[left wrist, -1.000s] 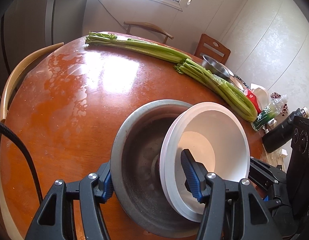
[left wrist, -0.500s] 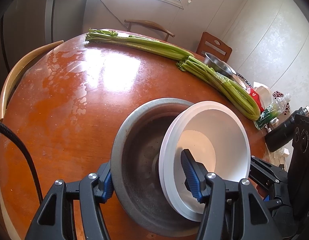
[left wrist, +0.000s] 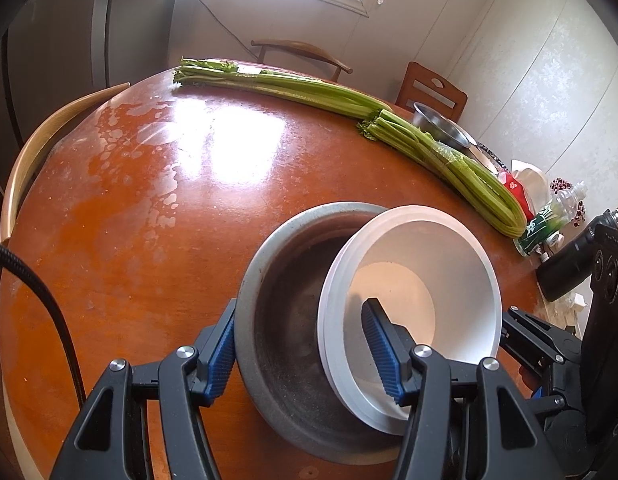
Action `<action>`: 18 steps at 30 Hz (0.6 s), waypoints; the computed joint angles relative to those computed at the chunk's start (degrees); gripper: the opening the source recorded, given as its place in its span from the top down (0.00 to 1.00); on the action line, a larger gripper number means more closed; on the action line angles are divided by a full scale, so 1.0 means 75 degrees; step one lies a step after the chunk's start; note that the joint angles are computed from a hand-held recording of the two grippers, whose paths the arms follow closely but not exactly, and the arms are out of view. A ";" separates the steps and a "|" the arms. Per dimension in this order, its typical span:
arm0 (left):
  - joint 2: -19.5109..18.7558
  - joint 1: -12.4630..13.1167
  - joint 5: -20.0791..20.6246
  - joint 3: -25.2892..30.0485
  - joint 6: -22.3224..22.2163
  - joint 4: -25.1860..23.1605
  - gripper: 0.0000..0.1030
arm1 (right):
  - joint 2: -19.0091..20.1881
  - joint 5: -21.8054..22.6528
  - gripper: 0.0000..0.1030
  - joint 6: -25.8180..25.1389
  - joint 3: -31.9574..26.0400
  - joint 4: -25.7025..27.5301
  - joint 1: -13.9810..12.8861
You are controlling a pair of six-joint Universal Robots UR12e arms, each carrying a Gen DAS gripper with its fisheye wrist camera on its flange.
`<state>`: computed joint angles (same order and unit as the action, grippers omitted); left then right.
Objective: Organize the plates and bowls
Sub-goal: 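Lower the bowl stack onto the steel tray with the left gripper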
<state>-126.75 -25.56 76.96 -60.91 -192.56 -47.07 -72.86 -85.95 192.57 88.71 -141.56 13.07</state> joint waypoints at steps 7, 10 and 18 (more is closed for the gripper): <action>0.0035 -0.0001 0.0057 -0.0045 0.0019 0.0066 0.42 | -0.0020 -0.0150 0.35 -0.0008 0.0037 -0.0082 0.0015; 0.0064 -0.0010 0.0093 -0.0081 0.0011 0.0084 0.42 | -0.0032 -0.0166 0.35 -0.0028 0.0058 -0.0091 0.0017; 0.0106 0.0014 0.0042 -0.0162 -0.0061 0.0147 0.42 | -0.0036 -0.0224 0.35 -0.0051 0.0068 -0.0105 0.0027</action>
<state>-125.95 -25.46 77.28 -62.13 -193.02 -45.97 -73.14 -87.63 192.19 89.22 -142.35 13.27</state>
